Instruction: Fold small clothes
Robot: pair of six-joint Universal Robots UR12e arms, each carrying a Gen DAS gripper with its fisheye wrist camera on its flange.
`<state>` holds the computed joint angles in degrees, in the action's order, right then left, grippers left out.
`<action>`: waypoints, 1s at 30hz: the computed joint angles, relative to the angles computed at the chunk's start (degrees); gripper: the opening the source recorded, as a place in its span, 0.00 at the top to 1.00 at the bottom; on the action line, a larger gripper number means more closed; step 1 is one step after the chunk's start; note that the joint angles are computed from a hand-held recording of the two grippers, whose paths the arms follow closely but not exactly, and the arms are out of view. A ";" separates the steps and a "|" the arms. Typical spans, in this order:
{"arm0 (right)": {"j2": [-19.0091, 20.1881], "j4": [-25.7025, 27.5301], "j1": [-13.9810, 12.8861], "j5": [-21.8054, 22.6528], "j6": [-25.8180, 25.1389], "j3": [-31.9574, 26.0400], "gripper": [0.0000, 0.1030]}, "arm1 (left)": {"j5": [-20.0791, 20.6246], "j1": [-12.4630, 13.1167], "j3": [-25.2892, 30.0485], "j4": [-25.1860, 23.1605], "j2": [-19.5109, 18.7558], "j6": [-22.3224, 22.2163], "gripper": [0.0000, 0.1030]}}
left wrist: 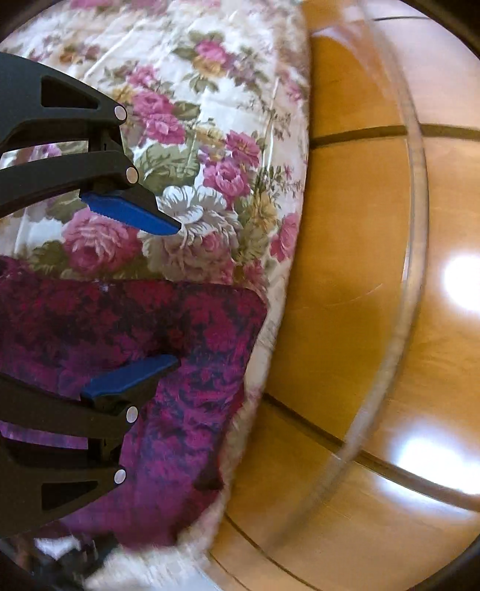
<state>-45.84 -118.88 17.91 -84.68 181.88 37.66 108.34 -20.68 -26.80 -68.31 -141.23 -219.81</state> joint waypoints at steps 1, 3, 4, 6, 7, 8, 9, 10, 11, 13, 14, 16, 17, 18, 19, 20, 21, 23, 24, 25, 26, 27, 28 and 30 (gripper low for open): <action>-0.14 -0.99 0.23 -1.08 -0.50 0.65 0.55 | 0.92 -0.11 2.46 -2.83 -1.31 -0.31 0.30; -0.54 -3.15 0.72 -3.02 -0.97 2.12 0.55 | -0.13 0.28 4.66 -6.85 -2.94 -2.54 0.21; -0.70 -4.26 0.96 -3.94 -1.20 2.74 0.55 | -1.34 0.62 2.53 -5.26 -2.16 -3.62 0.19; -0.98 -6.22 1.08 -4.30 -1.01 3.77 0.55 | -2.04 0.96 -2.41 -0.76 -0.08 -5.61 0.14; -1.03 -6.52 1.01 -4.06 -0.80 3.91 0.55 | -1.65 0.89 -3.42 0.18 0.44 -5.44 0.14; -1.09 -6.82 0.94 -3.82 -0.74 4.09 0.55 | -0.97 0.77 -3.26 0.08 0.44 -5.29 0.14; -1.21 -7.30 0.87 -3.49 -0.70 4.42 0.55 | -0.07 0.59 -4.00 0.33 1.00 -5.56 0.14; -1.30 -7.74 0.81 -3.22 -0.58 4.72 0.54 | 0.96 0.37 -4.90 0.86 1.62 -6.07 0.14; -1.33 -8.07 0.76 -3.03 -0.50 4.88 0.54 | 3.47 -0.17 -6.13 1.70 2.55 -6.67 0.14; -1.39 -8.57 0.76 -2.99 -0.46 5.11 0.54 | 9.92 -1.64 -9.02 4.60 4.45 -6.99 0.14; -1.42 -8.77 0.75 -2.96 -0.42 5.20 0.53 | 11.48 -2.12 -10.77 7.14 5.37 -6.52 0.14; -1.49 -9.26 0.75 -2.87 -0.42 5.46 0.53 | 13.71 -3.46 -14.53 14.57 7.20 -3.74 0.14; -1.49 -9.36 0.74 -2.85 -0.40 5.47 0.53 | 13.98 -3.95 -15.94 17.54 7.82 -1.78 0.14; -1.50 -9.48 0.75 -2.83 -0.38 5.52 0.53 | 13.89 -4.51 -16.97 20.60 8.15 0.94 0.14; -1.61 -9.68 0.78 -2.90 -0.31 5.72 0.53 | 13.45 -4.88 -16.76 22.10 7.85 3.02 0.15; -1.64 -9.80 0.79 -2.92 -0.30 5.80 0.53 | 11.78 -5.20 -16.64 23.46 7.56 5.91 0.15; -1.65 -9.88 0.80 -2.95 -0.28 5.84 0.53 | 9.94 -5.32 -15.77 22.66 7.05 7.31 0.17; -1.63 -9.89 0.78 -2.87 -0.28 5.82 0.53 | 6.62 -5.27 -12.43 18.19 5.29 7.58 0.25; -1.66 -10.02 0.76 -2.77 -0.20 5.90 0.53 | 4.99 -5.08 -11.27 15.42 4.61 6.94 0.26; -1.70 -10.19 0.74 -2.65 -0.15 6.01 0.53 | 4.49 -5.02 -9.69 12.48 3.78 6.21 0.25; -1.75 -10.34 0.70 -2.44 -0.17 6.16 0.53 | 4.12 -4.79 -8.82 10.62 3.02 5.32 0.26; -1.78 -10.39 0.68 -2.37 -0.19 6.22 0.53 | 4.08 -4.77 -9.38 11.16 3.10 4.80 0.26; -1.80 -10.42 0.67 -2.38 -0.20 6.26 0.53 | 4.63 -4.92 -9.36 11.36 3.06 4.61 0.26; -1.81 -10.56 0.63 -2.18 -0.08 6.31 0.53 | 5.99 -5.28 -8.97 10.64 3.25 3.86 0.26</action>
